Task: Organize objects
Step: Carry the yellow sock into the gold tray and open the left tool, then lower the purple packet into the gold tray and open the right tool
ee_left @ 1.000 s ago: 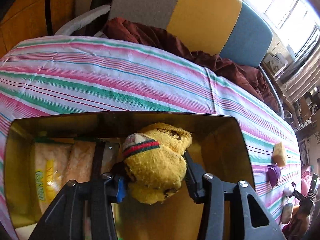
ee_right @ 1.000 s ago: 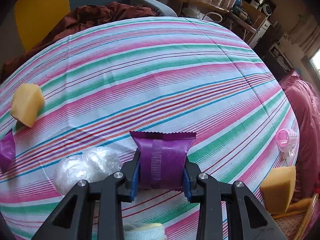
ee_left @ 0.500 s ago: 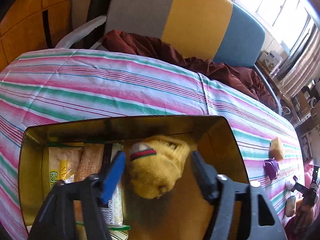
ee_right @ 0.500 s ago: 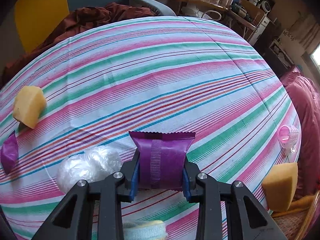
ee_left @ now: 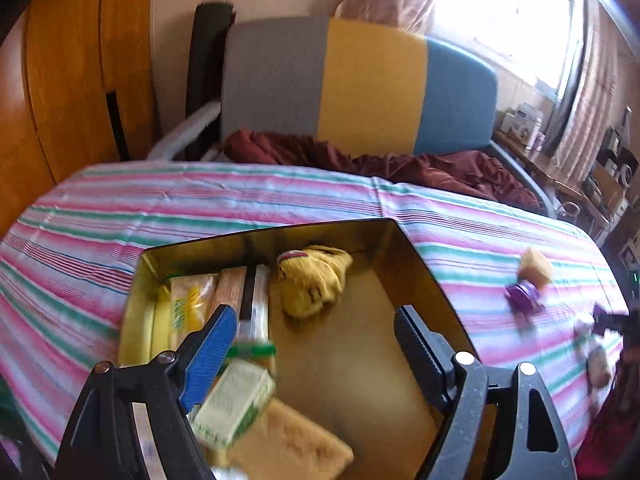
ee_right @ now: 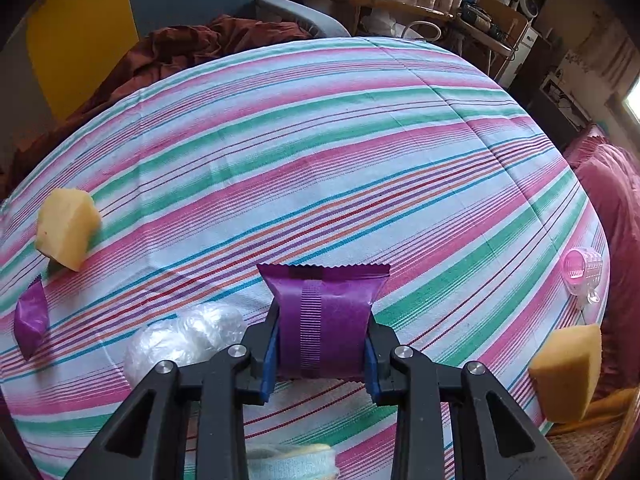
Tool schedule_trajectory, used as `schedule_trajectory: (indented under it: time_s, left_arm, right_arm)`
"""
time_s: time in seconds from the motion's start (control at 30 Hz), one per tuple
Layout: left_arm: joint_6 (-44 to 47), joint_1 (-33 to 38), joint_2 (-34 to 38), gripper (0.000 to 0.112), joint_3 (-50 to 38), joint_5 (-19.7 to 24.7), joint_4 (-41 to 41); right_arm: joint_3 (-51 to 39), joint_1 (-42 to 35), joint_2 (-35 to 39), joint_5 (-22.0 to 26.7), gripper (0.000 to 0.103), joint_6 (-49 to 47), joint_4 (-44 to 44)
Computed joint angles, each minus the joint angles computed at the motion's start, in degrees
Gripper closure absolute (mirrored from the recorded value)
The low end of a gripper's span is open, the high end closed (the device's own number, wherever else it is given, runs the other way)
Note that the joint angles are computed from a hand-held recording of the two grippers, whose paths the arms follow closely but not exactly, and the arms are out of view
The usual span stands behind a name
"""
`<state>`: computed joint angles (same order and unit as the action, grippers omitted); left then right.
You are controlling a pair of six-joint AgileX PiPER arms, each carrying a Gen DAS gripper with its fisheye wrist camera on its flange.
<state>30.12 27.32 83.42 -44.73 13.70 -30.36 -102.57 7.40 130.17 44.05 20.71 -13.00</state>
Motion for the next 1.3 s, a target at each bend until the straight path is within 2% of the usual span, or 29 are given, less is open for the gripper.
schedule_trajectory:
  time_s: [0.1, 0.2, 0.3, 0.4, 0.57, 0.6, 0.7, 0.83, 1.0, 1.17, 1.3]
  left_arm:
    - [-2.38, -0.95, -6.18, 0.030, 4.86, -1.12, 3.02]
    - [1.06, -0.73, -10.67, 0.030, 8.30, -1.06, -0.48]
    - [-0.28, -1.04, -13.54, 0.030, 10.58, -1.16, 0.73]
    - [-7.03, -1.96, -15.97, 0.030, 12.53, -2.04, 7.60]
    - [-11.21, -1.52, -19.21, 0.030, 14.78, -2.57, 12.81]
    - [-9.75, -0.85, -19.63, 0.030, 15.08, -2.44, 11.44]
    - [2.70, 2.68, -20.07, 0.030, 15.20, -0.32, -0.62]
    - [12.66, 6.81, -20.80, 0.030, 15.88, 1.49, -9.77]
    - [26.50, 15.17, -20.35, 0.030, 16.16, 5.74, -21.81]
    - [39.16, 27.29, -17.87, 0.032, 15.62, 13.81, -33.18]
    - [45.33, 33.49, -15.94, 0.034, 15.48, 17.22, -37.46]
  right_arm:
    - [4.91, -0.36, -3.89, -6.40, 0.070, -1.10, 2.30]
    - [10.13, 0.41, -8.02, -12.13, 0.069, -3.82, 5.31]
    - [12.55, 2.19, -10.33, -13.71, 0.069, -7.97, 9.55]
    - [15.02, 5.52, -12.77, -15.34, 0.069, -10.85, 13.06]
    - [15.34, 14.20, -15.32, -16.00, 0.069, -18.79, 19.03]
    - [14.98, 16.42, -15.52, -16.02, 0.069, -20.07, 19.73]
    - [12.46, 22.41, -15.03, -14.63, 0.069, -24.32, 23.58]
    - [7.70, 29.72, -12.32, -11.80, 0.069, -28.33, 28.03]
    - [-0.96, 37.66, -5.78, -7.39, 0.069, -27.59, 26.80]
    - [-15.07, 41.14, 4.39, 0.64, 0.068, -24.68, 26.21]
    - [-29.58, 43.34, 14.17, 8.46, 0.066, -19.93, 22.77]
